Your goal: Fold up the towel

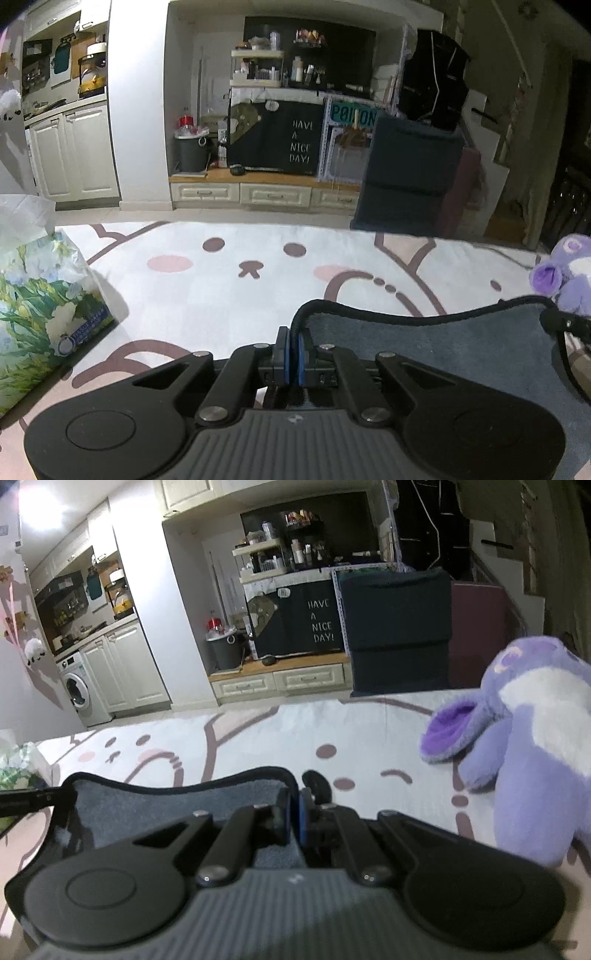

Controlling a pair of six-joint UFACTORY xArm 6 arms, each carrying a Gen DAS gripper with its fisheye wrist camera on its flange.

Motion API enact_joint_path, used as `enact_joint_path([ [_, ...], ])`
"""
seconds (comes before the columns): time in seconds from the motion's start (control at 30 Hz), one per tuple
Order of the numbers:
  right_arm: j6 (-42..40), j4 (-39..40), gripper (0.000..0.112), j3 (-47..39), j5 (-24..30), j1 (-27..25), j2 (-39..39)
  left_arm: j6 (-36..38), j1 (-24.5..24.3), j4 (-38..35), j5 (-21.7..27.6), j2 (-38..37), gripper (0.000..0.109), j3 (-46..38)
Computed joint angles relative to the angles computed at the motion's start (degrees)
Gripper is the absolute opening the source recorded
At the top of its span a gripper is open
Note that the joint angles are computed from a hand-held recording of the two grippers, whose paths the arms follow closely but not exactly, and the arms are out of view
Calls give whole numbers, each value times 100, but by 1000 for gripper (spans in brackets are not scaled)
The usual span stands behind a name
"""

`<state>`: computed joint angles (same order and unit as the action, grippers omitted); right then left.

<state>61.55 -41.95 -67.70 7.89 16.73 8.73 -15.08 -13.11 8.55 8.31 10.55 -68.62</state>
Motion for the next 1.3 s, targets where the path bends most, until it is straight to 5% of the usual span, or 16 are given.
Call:
enact_joint_path([
  [0.4, -775, 843, 10, -101, 415, 121, 208, -546, 37, 576, 285, 86, 9, -76],
  [0.47, -928, 1024, 22, -73, 358, 126, 201, -511, 28, 485, 326, 76, 17, -86],
  [0.53, -965, 1108, 54, -50, 345, 129, 167, -359, 14, 300, 372, 43, 38, -86],
  [0.67, -1066, 1098, 62, 17, 326, 149, 53, -259, -17, 175, 444, -64, 57, -54],
  [0.73, -1157, 1189, 71, 68, 340, 159, -30, -198, -42, 111, 510, -143, 75, -29],
  [1.03, -1474, 1589, 95, 231, 553, 278, -463, 83, -141, -1, 808, -682, 98, 216],
  [1.3, -1509, 1552, 103, 216, 870, 452, -766, -179, -181, 211, 965, -1076, 103, 352],
])
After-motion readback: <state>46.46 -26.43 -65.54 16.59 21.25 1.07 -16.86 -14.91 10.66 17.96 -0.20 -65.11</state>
